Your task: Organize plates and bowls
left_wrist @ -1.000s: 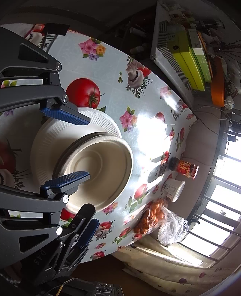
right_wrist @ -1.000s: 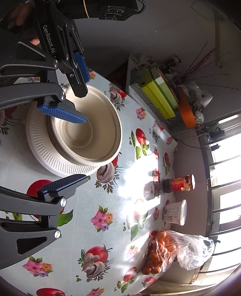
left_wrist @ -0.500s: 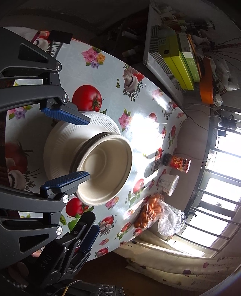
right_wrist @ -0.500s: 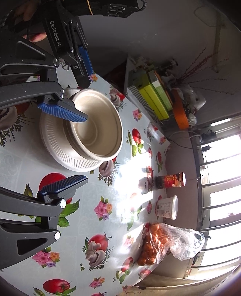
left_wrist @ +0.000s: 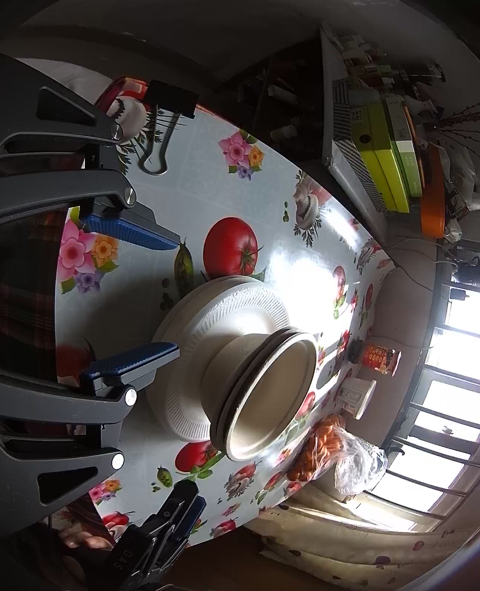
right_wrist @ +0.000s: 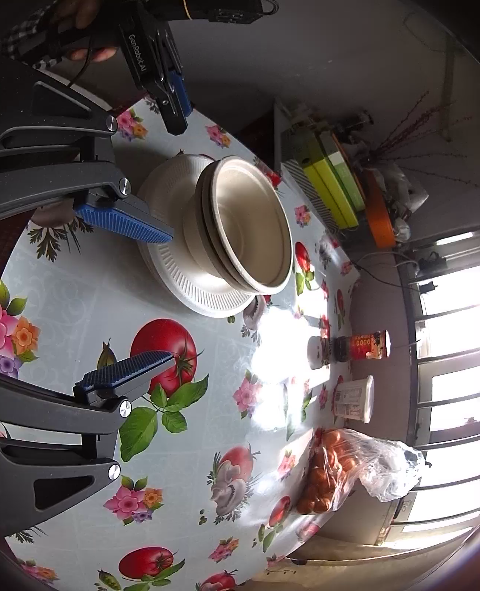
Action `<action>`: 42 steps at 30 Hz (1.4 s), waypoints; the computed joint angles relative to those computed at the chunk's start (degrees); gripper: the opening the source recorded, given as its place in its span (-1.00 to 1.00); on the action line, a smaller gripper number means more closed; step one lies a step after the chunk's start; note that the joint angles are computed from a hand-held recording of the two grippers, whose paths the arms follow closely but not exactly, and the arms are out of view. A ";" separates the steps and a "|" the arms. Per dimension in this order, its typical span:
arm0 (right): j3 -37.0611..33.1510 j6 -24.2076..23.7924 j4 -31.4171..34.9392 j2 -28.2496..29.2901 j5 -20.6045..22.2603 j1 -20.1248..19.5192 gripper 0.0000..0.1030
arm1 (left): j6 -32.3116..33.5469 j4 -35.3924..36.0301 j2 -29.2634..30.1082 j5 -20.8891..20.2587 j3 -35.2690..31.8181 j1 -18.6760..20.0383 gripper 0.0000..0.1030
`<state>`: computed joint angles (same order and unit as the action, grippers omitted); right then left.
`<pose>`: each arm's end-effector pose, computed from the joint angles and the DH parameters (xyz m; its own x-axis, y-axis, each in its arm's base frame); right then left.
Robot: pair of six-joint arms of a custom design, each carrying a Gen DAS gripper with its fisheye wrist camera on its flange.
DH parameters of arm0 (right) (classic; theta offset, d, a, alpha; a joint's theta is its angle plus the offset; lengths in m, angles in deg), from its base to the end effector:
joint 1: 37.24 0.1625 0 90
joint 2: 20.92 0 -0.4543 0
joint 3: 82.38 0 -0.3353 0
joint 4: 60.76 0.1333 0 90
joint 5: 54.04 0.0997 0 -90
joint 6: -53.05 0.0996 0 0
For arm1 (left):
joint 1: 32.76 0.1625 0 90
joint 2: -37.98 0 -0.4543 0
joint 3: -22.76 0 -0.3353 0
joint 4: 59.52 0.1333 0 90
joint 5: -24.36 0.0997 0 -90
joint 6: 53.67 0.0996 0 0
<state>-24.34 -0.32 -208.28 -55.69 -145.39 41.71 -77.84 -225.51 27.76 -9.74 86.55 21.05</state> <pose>-0.0286 -0.8296 0.2629 -0.7110 -0.5290 0.4633 -0.6908 0.6483 -0.3202 -0.2744 -0.7405 -0.0403 -0.8064 -0.2360 -0.5422 0.2364 0.7118 -0.6614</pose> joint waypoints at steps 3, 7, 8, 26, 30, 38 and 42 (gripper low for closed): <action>0.94 -0.85 -0.42 0.09 -1.74 -0.38 0.19 | -0.84 0.96 0.30 0.01 0.43 0.22 0.03; 2.51 -1.80 -1.19 -0.07 -3.10 -0.78 0.19 | 0.02 0.48 1.05 0.18 0.55 0.30 0.03; 2.80 -1.98 -1.34 -0.13 -3.21 -0.85 0.19 | -0.15 0.75 1.20 0.34 0.55 0.29 0.03; 5.61 -4.28 -3.80 0.09 -5.82 -1.00 0.20 | 1.11 3.43 4.61 1.40 -3.18 -0.06 0.03; 5.92 -4.72 -4.10 0.15 -5.88 -0.91 0.30 | 1.14 4.53 5.42 2.34 -4.68 -0.16 0.03; 6.64 -5.97 -6.58 0.51 -6.86 -0.63 0.32 | 0.22 7.75 7.02 5.46 -7.33 -0.56 0.04; 6.90 -5.91 -7.01 0.53 -6.94 -0.59 0.33 | -0.02 7.64 7.53 6.44 -7.88 -0.69 0.05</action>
